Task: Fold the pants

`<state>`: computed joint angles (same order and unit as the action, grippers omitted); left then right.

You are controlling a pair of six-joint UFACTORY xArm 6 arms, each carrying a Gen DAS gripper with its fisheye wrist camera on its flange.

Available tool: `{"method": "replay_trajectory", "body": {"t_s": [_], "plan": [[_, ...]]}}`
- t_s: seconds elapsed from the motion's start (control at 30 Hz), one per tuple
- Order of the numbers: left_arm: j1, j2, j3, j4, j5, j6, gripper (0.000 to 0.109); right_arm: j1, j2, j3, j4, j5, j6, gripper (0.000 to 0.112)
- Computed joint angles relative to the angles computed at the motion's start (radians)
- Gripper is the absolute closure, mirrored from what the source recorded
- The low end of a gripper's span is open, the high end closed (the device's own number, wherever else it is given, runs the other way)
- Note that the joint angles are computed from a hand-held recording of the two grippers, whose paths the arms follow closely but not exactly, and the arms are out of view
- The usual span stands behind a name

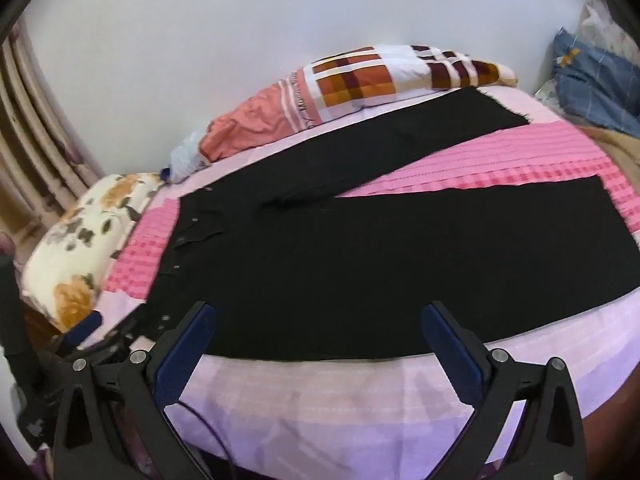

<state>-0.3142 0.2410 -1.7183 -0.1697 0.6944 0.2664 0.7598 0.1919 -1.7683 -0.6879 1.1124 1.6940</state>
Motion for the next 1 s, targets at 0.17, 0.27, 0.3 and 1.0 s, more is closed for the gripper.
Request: {"method": "replay_trajectory", "body": {"t_s": [0.17, 0.27, 0.3, 1.0], "plan": [[0.003, -0.013, 0.009, -0.002, 0.000, -0.011, 0.006, 0.012, 0.012, -0.031, -0.028, 0.027, 0.005, 0.010], [0.006, -0.027, 0.030, -0.019, -0.002, 0.006, 0.006, 0.014, 0.011, -0.031, -0.042, 0.023, 0.008, 0.010], [0.005, -0.027, 0.027, -0.031, 0.007, 0.016, 0.006, 0.013, 0.009, -0.029, -0.043, 0.023, 0.008, 0.010], [0.020, 0.052, -0.100, -0.156, 0.137, 0.096, 0.006, 0.002, 0.085, -0.156, -0.084, 0.118, -0.098, 0.010]]}}
